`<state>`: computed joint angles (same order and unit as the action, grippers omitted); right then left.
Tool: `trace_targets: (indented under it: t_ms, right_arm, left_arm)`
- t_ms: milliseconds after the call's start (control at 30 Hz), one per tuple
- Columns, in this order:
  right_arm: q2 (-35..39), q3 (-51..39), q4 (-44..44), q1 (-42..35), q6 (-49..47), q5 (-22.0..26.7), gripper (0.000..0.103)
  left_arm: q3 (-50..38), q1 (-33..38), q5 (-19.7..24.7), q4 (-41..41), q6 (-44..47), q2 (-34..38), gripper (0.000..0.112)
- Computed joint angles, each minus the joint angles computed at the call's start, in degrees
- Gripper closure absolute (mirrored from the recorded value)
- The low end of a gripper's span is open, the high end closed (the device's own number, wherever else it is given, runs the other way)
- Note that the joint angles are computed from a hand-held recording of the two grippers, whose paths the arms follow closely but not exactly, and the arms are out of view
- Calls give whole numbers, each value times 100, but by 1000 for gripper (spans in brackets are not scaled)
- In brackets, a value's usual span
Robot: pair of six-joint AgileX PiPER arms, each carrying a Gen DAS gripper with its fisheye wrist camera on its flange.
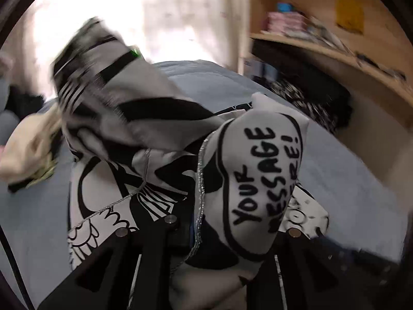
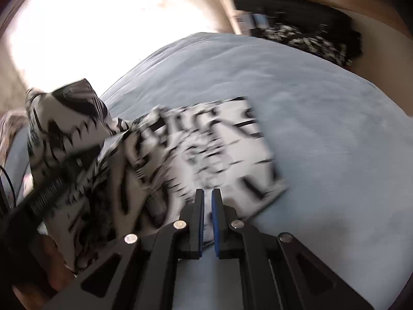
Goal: Fold large clothes
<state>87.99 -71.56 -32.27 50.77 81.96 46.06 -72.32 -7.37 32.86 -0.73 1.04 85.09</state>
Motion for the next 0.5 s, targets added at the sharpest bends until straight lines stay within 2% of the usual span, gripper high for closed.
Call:
trace_targets:
  t_ms: [133,267,333,500]
  right_arm:
    - [-175,358,208,-237,-93,-133,97]
    - [-26,321,616,-419,-505,-374,97]
    - [62,192,652,-421,-589,-348,97]
    - [54,206,800,-574,-778,-546,97]
  left_arm:
    - [-264,-755,358,1395,-1274,905,96]
    - [79,-788,296,1728,-1483,1043,92]
    - [48,-783,343,1609,-1205,983,89]
    - [-214,-285,758,138,6,949,85]
